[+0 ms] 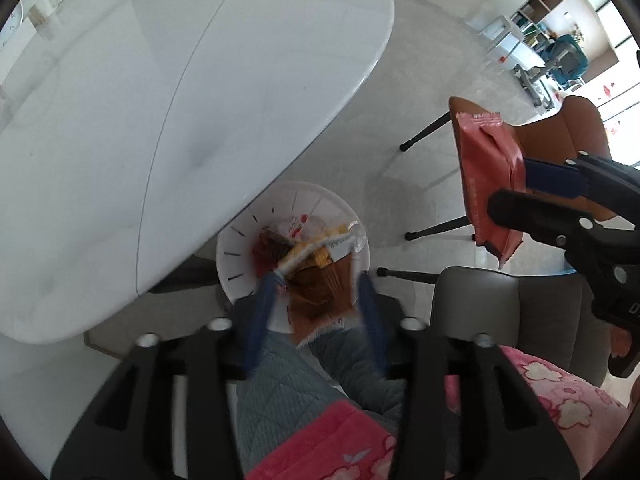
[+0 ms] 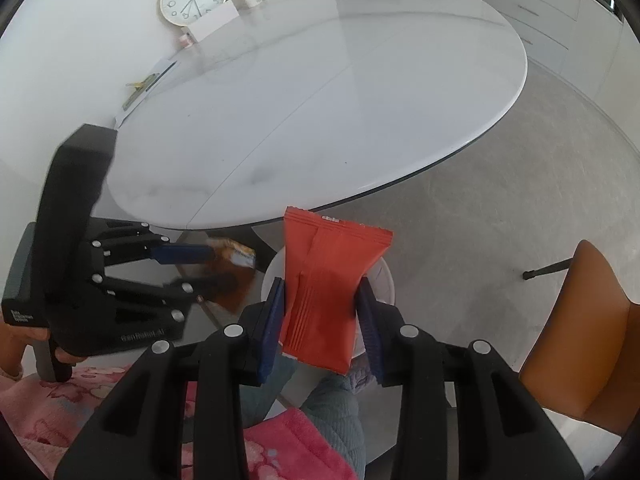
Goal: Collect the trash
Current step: 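Carry the red snack bag and brown wrapper over the wastebasket with both tools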
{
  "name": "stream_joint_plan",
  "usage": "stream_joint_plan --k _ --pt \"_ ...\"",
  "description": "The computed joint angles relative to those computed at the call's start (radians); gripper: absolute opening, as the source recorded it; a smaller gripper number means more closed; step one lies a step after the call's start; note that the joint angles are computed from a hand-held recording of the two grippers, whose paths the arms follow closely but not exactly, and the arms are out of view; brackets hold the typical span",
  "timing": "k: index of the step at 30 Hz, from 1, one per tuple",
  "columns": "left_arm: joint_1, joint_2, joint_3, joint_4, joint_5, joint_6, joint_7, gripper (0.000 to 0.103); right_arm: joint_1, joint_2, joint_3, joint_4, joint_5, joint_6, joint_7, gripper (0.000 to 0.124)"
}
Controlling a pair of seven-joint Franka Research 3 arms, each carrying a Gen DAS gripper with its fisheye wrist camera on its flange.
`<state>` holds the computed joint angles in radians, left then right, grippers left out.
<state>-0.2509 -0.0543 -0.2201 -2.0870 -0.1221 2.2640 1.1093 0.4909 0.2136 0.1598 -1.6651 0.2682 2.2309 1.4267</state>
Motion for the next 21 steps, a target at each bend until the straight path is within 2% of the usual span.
stream_joint_plan --k 2,5,21 --pt "-0.003 -0.005 -0.006 0.000 0.023 -0.004 -0.023 0.068 -0.002 0.004 0.001 -0.002 0.007 -0.001 -0.008 0.038" --pt "-0.009 -0.028 -0.009 -0.016 0.050 0.004 -0.029 0.074 -0.001 0.004 0.002 -0.007 0.008 -0.003 -0.017 0.038" --pt "0.022 -0.185 0.015 -0.093 0.192 -0.079 -0.159 0.090 0.010 0.091 0.013 0.053 0.026 -0.043 -0.100 0.039"
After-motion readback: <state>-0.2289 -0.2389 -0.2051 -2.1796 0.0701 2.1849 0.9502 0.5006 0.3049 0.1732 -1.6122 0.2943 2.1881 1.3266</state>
